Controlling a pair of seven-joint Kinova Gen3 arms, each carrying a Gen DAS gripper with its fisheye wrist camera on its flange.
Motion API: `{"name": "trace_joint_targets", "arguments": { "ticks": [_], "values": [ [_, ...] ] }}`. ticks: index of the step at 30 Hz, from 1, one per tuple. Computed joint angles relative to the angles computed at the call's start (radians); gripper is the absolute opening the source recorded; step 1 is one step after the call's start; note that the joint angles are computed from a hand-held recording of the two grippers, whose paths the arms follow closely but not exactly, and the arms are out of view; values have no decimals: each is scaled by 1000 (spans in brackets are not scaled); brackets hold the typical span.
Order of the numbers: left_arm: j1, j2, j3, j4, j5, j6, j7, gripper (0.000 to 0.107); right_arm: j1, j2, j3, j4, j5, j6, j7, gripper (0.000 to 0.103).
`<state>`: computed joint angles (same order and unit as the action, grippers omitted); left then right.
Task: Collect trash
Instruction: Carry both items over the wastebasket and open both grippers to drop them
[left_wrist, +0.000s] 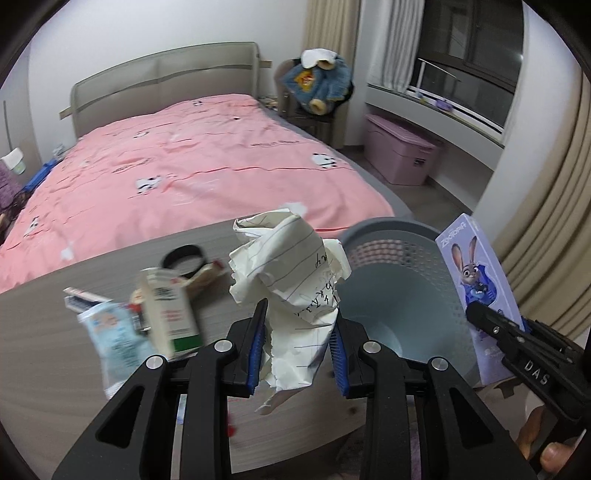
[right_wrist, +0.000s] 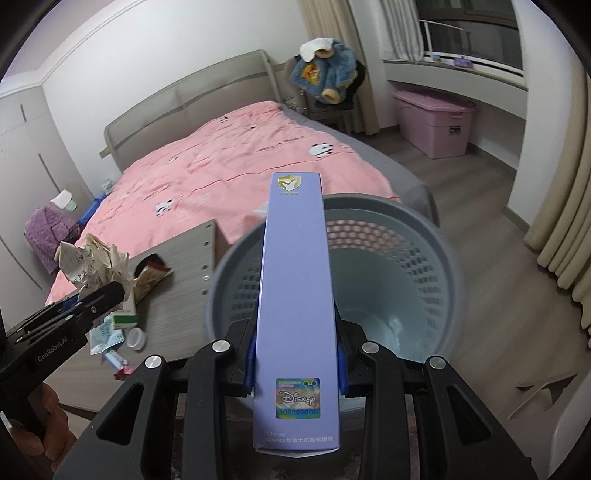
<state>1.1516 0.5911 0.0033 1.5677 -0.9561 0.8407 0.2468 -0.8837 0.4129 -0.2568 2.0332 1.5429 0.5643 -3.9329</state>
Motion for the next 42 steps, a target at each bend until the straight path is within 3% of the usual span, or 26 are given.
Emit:
{"name": "trace_joint_targets", "arguments": {
  "ticks": [10,21,30,36,40,42],
  "values": [
    [-34,124,0,-201,107,-29,-227,30,89,-17,-28,92,86,-13,-138,31],
    [-48,204,-54,-323,260,-63,-434,30,177,28,-65,67,133,-75,-133,31],
    [-49,223,-90,-341,327,-72,-480,32,182,68,-47,17,86,-120,-45,31],
    [-35,220,-107,-337,331,-67,-467,44,178,67,-38,13,87,-118,-43,34],
    [-26,217,-117,-334,322,-54,-451,54,170,62,-40,21,111,-93,-69,50],
    [-20,214,-122,-327,313,-52,-437,59,172,61,-43,21,111,-91,-68,50]
  ]
}}
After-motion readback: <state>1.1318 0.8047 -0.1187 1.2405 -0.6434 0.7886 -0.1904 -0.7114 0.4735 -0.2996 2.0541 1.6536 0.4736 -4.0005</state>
